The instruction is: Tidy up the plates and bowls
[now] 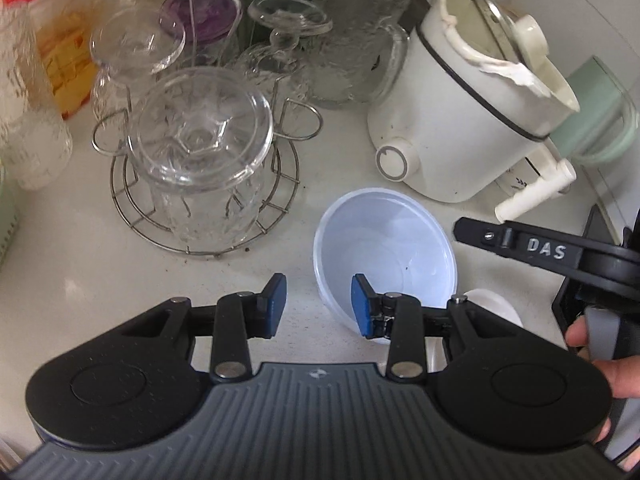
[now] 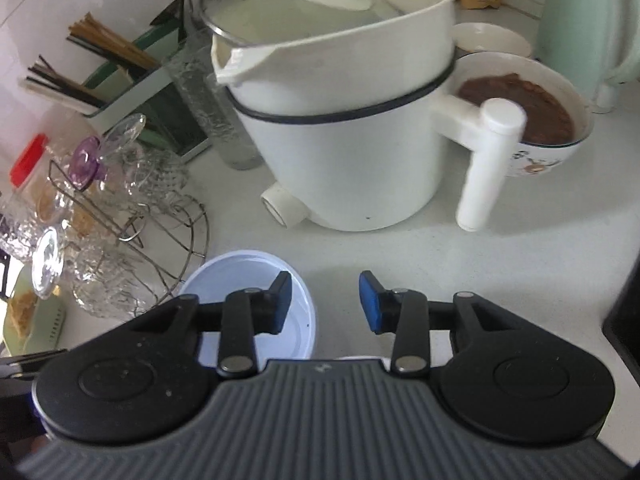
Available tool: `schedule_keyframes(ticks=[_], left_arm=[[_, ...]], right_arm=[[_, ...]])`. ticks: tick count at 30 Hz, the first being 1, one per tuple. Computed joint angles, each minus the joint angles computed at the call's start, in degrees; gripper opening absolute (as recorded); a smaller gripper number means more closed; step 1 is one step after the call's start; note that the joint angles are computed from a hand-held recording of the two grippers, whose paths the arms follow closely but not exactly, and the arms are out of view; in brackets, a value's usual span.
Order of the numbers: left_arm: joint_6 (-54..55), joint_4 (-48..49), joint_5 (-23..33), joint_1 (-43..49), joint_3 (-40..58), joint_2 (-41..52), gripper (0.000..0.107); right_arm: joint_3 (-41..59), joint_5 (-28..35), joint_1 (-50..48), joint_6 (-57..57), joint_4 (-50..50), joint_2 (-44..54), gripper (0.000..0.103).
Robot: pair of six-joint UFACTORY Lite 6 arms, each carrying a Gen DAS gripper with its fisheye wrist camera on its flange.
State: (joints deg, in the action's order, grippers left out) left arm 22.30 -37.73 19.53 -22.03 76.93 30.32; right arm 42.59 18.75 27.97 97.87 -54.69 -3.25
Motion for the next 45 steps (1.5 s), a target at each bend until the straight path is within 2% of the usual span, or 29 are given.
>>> schedule_keyframes(ticks=[2,7,9,11,14,20,25,29,33,38,45], left_arm=[[1.23,-1.65,-0.08,-0.04,0.15,0.51,0.041],[-0.29,-1.5,-0.39,-0.82,1.41,2.52,0.041],[3.02,-5.05,-0.7,-0.78,1.13,3.0,0.039],[5.25,-7.24,-1.12,-0.97,0.61,3.15,0.036],[2.77,-5.26,-2.52,-1.68,0.43,3.18,0.036],[3.89,-7.54,-2.17,-1.17,-0.71,0.63,0.036],[9.03,-14.95,-1.85,-0.65,-4.68,-3.83,0.036],[11.48,-18.55,-1.94,-0.93,-8.03,-7.95,0.036],[11.58,-18.2,-0.04,-0.52,-10.38,-12.33,0.036],[12.2,-17.26,3.69,0.84,-11.73,-17.12,0.036],[10.09,-15.68,9.93,4.48,-12.76,-24.36,0.036]], right_arm=[[-0.07,-3.61,-1.47,-1.0,1.02,1.3,0.04],[2.32,-3.91,-0.77,-5.97,5.54,5.98,0.032],[2.64,-5.05,-0.68,-5.85,4.94,6.97,0.03],[2.49,-6.2,-0.34,-1.03,-0.27,7.4,0.02],[3.67,-5.26,0.76,1.86,-5.66,8.92,0.018],[2.7,-6.68,-0.22,1.92,-6.23,6.81,0.018],[2.69,-6.73,-0.66,-1.02,-3.39,5.94,0.018],[1.03,-6.58,-0.69,-3.72,0.28,2.4,0.018],[-1.23,-7.08,-0.79,-5.43,2.66,-1.6,0.018],[-5.72,-8.97,-1.01,0.72,0.96,-7.98,0.018],[-7.32,-4.29,3.87,1.76,3.16,-16.54,0.018]])
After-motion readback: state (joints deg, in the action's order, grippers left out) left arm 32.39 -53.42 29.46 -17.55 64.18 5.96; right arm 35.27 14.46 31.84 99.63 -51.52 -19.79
